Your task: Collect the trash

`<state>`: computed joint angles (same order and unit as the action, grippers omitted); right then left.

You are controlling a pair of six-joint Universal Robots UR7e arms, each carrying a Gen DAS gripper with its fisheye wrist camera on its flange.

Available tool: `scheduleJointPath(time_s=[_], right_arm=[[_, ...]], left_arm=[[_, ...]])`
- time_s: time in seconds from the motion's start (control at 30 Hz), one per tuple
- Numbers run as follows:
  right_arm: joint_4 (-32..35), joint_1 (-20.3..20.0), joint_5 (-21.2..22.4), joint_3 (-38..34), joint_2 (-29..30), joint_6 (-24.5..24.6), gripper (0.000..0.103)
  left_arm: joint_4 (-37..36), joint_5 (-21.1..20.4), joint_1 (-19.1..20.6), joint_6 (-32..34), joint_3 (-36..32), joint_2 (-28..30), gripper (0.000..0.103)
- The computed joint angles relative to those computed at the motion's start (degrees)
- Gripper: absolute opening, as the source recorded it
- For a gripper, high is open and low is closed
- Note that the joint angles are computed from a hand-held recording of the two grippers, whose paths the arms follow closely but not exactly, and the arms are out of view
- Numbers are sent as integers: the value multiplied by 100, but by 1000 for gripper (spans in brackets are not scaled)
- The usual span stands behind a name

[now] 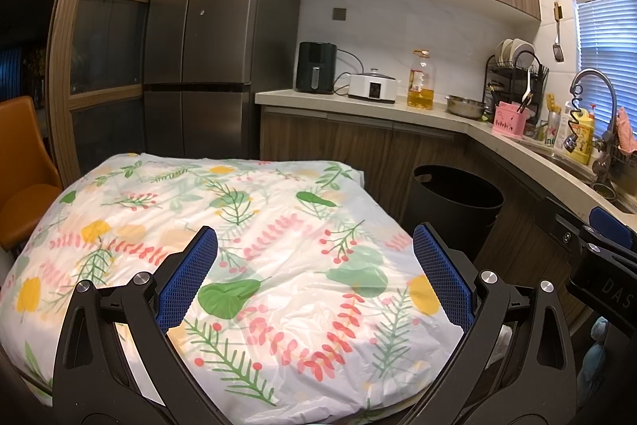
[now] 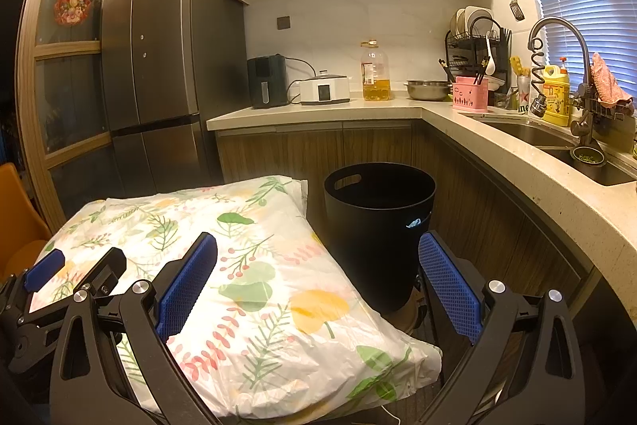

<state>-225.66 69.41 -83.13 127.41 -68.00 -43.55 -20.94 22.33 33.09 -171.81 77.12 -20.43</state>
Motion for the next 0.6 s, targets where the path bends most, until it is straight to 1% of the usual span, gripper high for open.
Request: scheduleJointPath(time_s=[0.23,0.33,0.4,0.5,0.53,0.57,0.6], right_arm=[[9,2,8,1,-1,26,97],[18,5,8,-1,-5,34,97],[13,-1,9,6,-11,24,97],[15,1,2,-1,-7,32,97],[12,4,0,-5,-3,37,97],[14,13,-12,-13,-1,44,97],[8,25,-25,-19,7,51,97]], left_arm=[[32,5,-10,1,3,-13,97],[542,113,16,-308,-202,49,97],[702,157,37,-445,-261,68,97],[517,284,61,-391,-120,-15,97],[446,288,60,-355,-82,-29,97],[221,273,54,-190,11,-71,97],[116,203,47,-92,27,-67,97]])
